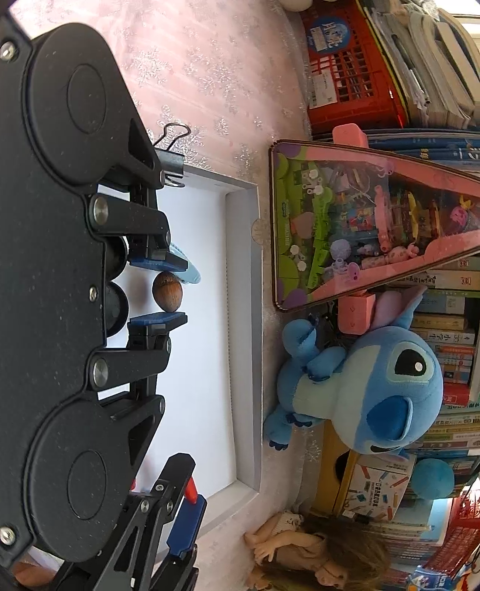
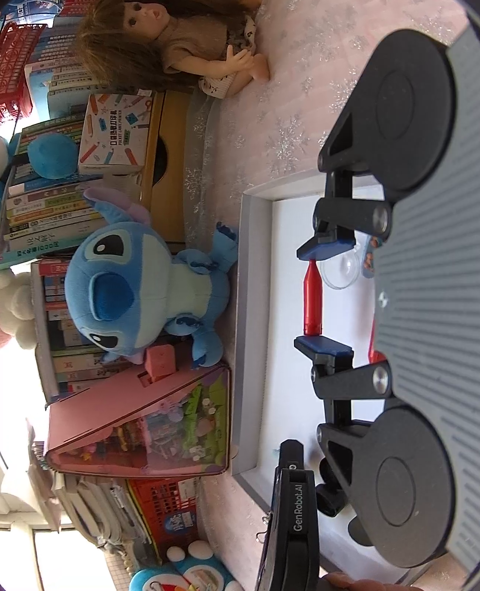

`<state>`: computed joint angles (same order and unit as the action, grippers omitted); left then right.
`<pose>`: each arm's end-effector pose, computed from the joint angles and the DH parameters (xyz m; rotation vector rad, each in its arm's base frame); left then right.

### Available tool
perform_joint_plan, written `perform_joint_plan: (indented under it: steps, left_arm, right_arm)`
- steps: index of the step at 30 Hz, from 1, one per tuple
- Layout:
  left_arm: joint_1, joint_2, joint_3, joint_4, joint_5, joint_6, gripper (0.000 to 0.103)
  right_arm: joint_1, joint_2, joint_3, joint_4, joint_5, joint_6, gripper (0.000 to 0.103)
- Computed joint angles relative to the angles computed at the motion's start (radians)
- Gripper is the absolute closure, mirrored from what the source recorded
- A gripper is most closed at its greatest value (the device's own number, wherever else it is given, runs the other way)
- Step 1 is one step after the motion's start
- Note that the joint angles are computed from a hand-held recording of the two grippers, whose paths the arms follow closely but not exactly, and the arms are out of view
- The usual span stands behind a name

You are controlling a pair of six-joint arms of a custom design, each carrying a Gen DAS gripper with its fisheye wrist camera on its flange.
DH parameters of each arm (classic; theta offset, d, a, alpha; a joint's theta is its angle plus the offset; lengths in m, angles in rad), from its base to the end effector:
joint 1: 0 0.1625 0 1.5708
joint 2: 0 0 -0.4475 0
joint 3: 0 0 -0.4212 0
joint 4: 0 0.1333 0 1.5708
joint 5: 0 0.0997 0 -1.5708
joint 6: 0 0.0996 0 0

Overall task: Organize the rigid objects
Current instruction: 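Open the left tool to drop the walnut into the tray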

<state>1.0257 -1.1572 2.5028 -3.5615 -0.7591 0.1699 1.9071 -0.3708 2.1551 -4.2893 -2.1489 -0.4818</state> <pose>-0.0289 -0.4442 0.1669 0.4949 2.2678 -0.9386 0.2243 -0.4027 -0.0564 0.5954 -2.2364 1.1017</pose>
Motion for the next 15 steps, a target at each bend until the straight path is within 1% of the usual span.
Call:
perform_joint_plan:
  steps: [7,12,15]
  left_arm:
    - [-0.014,0.050,0.013,-0.142,0.011,0.095,0.081]
    - [-0.015,0.033,0.012,-0.094,0.008,0.061,0.081]
    - [-0.012,0.029,0.009,-0.078,0.011,0.046,0.081]
  right_arm:
    - [0.006,-0.002,-0.012,0.035,-0.038,0.017,0.053]
    - [0.011,-0.003,-0.021,0.064,-0.068,0.033,0.053]
    - [0.012,-0.005,-0.022,0.076,-0.072,0.035,0.050]
